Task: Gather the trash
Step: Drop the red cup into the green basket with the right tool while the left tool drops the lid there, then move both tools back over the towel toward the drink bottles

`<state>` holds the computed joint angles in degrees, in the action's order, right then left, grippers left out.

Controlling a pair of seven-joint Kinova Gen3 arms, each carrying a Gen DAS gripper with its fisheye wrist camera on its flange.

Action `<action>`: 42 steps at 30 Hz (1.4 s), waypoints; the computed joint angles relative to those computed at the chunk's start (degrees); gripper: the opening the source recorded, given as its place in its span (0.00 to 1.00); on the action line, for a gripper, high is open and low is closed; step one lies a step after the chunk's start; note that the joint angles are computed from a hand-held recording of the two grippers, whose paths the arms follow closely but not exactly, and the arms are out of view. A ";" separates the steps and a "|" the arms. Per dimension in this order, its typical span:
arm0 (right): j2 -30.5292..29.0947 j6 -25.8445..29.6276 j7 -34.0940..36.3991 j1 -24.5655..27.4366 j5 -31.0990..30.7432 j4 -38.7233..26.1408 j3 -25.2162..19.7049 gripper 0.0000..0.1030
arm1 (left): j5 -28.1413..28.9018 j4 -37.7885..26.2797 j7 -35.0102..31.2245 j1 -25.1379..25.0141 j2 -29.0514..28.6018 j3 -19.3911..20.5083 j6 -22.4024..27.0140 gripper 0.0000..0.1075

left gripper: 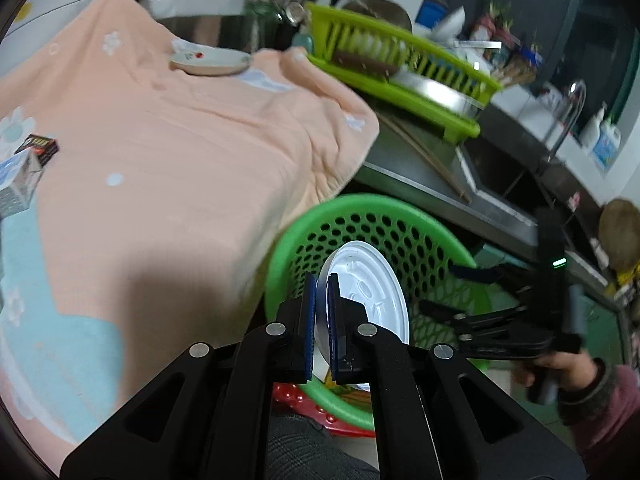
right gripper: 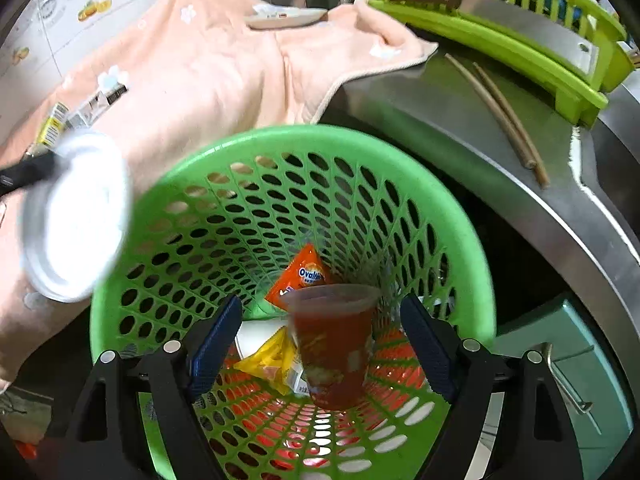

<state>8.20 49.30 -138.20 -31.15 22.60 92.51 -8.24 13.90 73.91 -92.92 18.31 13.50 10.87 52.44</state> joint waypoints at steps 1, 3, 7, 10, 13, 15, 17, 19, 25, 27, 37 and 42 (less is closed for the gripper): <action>-0.38 -0.13 0.14 0.16 -0.06 0.01 0.06 0.76 | -0.48 -0.52 0.33 0.46 0.64 0.06 0.42 0.04; -2.01 -0.99 -0.49 0.38 0.11 1.20 -0.04 0.77 | -1.85 -1.91 1.15 1.76 2.33 0.17 1.44 0.04; -3.98 -2.76 -1.43 1.33 0.00 2.67 -0.62 0.79 | -5.84 -3.94 3.58 4.88 5.07 -0.24 2.87 0.04; -5.32 -4.16 -1.61 2.34 -0.55 3.80 -1.14 0.79 | -6.47 -4.80 4.25 5.64 6.40 -0.22 3.83 0.05; -6.04 -5.08 -1.70 2.98 -0.58 4.51 -1.72 0.79 | -7.04 -5.09 4.85 6.21 7.02 -0.37 4.30 0.06; -6.10 -5.36 -1.63 3.22 -0.61 4.65 -2.03 0.79 | -6.01 -4.57 4.28 5.55 6.89 -0.02 4.05 0.11; -6.18 -5.52 -1.66 3.30 -0.43 4.65 -2.26 0.79 | -5.43 -4.26 4.16 5.26 6.76 0.03 3.91 0.21; -6.13 -5.55 -1.39 3.39 -0.52 4.31 -2.38 0.79 | -4.66 -3.25 3.61 4.67 6.04 0.16 3.02 0.31; -5.99 -5.59 -0.48 3.25 -1.08 3.04 -2.64 0.79 | -3.98 -1.11 3.31 3.33 3.11 -0.25 1.28 0.38; -5.52 -5.76 0.86 3.23 -2.23 1.97 -2.69 0.80 | -4.05 -0.05 3.32 2.54 1.40 -0.66 0.54 0.38; 0.44 -5.58 9.66 0.92 -7.66 -8.24 -2.46 0.83 | -4.43 5.27 5.09 -4.65 -7.37 -4.03 -1.46 0.42; 5.40 -4.16 16.18 -0.55 -12.43 -16.75 -2.09 0.84 | -4.94 7.40 6.17 -8.99 -11.09 -6.15 -2.36 0.46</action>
